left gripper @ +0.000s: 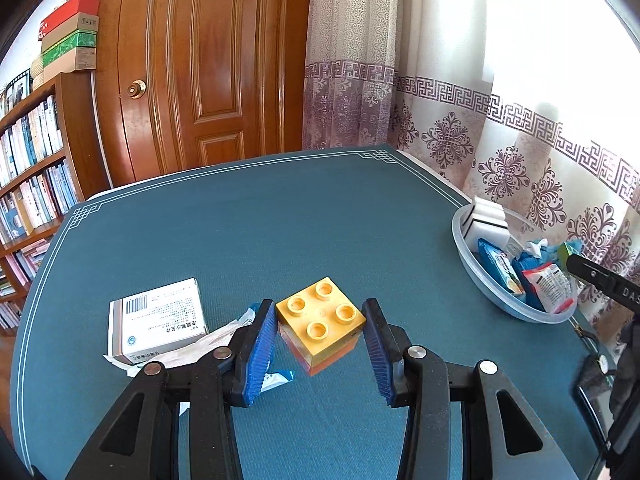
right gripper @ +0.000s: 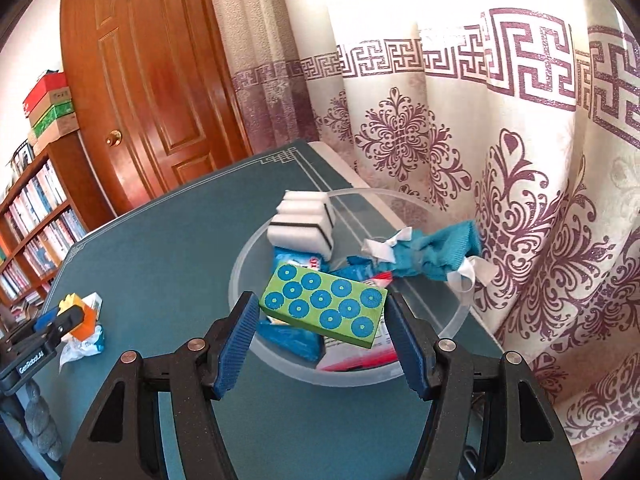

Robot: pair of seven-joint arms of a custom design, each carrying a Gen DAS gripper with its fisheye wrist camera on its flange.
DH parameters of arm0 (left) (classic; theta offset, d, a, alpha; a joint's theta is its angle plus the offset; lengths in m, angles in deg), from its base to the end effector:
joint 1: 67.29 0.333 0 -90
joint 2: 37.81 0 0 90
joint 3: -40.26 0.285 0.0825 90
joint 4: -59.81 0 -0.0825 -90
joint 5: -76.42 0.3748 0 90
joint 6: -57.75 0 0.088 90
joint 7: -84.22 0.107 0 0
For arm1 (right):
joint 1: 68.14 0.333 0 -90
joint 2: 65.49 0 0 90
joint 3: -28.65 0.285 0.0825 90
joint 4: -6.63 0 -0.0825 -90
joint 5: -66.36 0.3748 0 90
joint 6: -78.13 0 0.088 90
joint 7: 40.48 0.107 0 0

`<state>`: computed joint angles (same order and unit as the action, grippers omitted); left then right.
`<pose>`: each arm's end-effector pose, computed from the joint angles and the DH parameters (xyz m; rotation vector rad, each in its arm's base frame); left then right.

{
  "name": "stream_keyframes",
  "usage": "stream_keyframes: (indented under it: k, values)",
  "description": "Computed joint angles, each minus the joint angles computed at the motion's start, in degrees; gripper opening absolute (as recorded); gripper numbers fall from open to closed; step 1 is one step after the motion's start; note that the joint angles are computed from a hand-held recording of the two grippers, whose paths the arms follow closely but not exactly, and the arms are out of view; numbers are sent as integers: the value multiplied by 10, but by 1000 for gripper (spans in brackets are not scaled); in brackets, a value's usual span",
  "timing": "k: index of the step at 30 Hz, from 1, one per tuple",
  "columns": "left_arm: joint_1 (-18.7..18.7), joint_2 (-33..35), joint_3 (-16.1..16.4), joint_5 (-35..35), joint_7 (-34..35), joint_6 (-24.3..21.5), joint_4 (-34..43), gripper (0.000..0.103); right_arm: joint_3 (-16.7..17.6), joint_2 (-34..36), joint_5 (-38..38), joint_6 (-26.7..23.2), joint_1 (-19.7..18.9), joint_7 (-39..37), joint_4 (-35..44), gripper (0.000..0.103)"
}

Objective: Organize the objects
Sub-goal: 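Grasp the green dotted block with the right gripper and carry it into the bowl, then carry the orange-yellow toy brick with the left gripper into the bowl and release it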

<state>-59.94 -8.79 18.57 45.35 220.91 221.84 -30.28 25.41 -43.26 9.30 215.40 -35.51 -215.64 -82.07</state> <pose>0.7037 -0.1003 0.4265 -1.3005 2.1396 -1.0805 0.6029 0.3383 0.4558 -1.1794 2.0442 -0.8669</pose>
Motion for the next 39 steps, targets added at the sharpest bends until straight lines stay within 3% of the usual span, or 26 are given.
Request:
stream_keyframes:
  k: [11,19,31,39]
  values:
    - [-15,-20,1,2,2,0,-22,46,-11,0,35,46,-44,-3,-23,66]
    - [-34,-23,6,23,-11,-1,-28,46,-21,-3,34,78,-44,7,-38,67]
    - [-71,-13,6,57,-28,-25,-10,46,-3,-42,-51,50,-27,22,-77,67]
    - [-112,24,16,102,-62,-53,49,46,16,-61,-94,38,-26,37,-105,67]
